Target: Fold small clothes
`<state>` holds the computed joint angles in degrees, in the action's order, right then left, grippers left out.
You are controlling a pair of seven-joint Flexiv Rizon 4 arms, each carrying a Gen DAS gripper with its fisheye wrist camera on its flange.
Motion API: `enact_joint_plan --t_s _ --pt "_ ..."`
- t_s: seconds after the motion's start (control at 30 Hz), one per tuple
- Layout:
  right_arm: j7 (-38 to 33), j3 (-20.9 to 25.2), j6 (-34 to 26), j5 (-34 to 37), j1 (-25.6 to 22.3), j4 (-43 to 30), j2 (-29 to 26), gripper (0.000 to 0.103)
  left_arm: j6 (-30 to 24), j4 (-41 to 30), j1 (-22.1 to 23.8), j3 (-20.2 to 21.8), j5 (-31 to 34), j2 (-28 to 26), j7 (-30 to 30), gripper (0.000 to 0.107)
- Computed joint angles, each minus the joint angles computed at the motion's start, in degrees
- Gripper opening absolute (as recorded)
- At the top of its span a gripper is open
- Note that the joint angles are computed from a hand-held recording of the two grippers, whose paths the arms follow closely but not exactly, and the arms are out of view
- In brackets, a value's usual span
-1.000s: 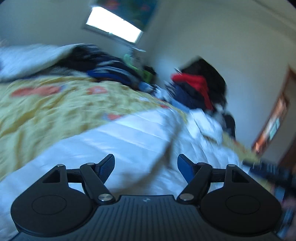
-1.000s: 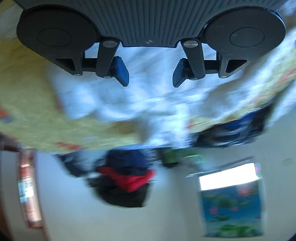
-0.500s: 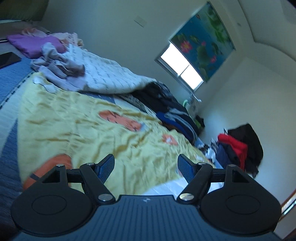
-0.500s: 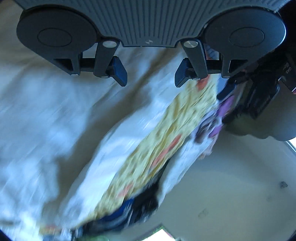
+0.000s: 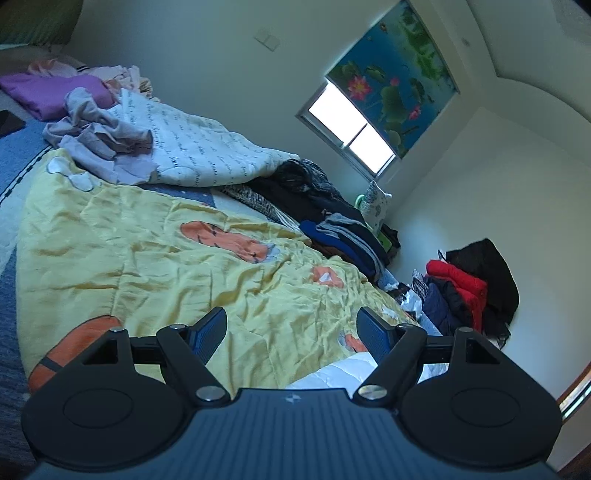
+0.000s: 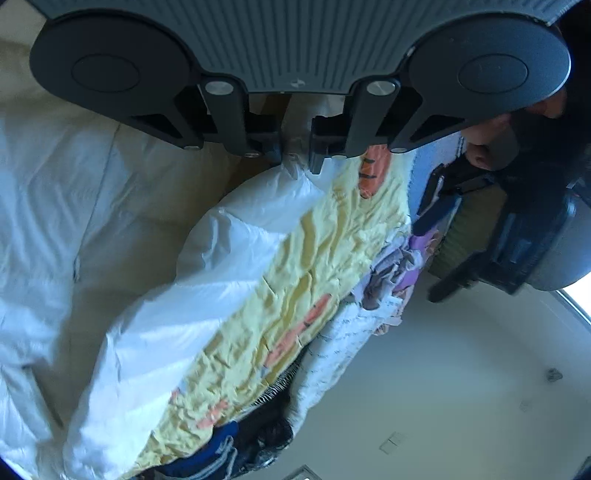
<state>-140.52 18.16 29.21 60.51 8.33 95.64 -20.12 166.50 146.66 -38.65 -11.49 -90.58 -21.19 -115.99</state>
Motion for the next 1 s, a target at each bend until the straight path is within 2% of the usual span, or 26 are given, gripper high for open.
enact_joint_plan --t_s 0.1,0.3,0.37,0.47,0.57,0.67,0.8,0.87,0.97,1.0 --pt "-0.23 -0.77 -5.59 0.67 -2.66 -2.92 0.46 0.014 -0.27 -1.18 0.42 0.02 0.54 -0.35 1.53 0.077" --pt "-3.09 -3.93 -12.27 0.32 -6.92 -12.11 -0.34 0.013 -1.87 -5.0 2.39 0.27 4.59 -1.71 7.27 0.077" --pt "-2.78 -4.93 -14.08 -1.19 -8.06 -16.38 -2.05 0.013 -2.47 -6.91 3.12 0.22 5.72 -2.56 9.75 0.077" --pt "-3.71 -5.64 -13.64 -4.68 -8.92 -21.7 -4.89 0.013 -4.0 -9.57 4.26 0.14 8.2 -3.94 12.48 0.077" --pt "-1.51 -5.87 -15.32 -8.36 -9.95 -28.59 -9.65 0.013 -6.41 -11.78 5.17 -0.22 9.9 -5.12 14.78 0.077" --pt "-2.12 -6.22 -9.58 -12.08 -9.47 -31.9 -13.13 0.013 -8.53 -14.29 5.54 -0.74 10.31 -6.89 17.61 0.077" --pt "1.25 -6.87 -2.73 -15.78 -8.97 -36.3 -18.75 0.013 -12.19 -17.42 6.14 -1.26 12.14 -9.26 19.34 0.077" --pt "1.79 -7.43 5.0 -17.43 -7.95 -35.3 -20.41 0.014 -13.72 -19.22 6.32 -1.28 12.93 -10.54 21.39 0.077" --pt "4.06 -4.57 5.58 -15.79 -11.09 -33.59 -21.44 0.025 -14.81 -23.06 6.02 -1.78 11.46 -12.98 27.31 0.077" --pt "5.12 -3.3 4.36 -14.95 -12.7 -33.39 -21.72 0.045 -14.89 -24.08 5.97 -1.91 11.05 -13.71 29.07 0.077"
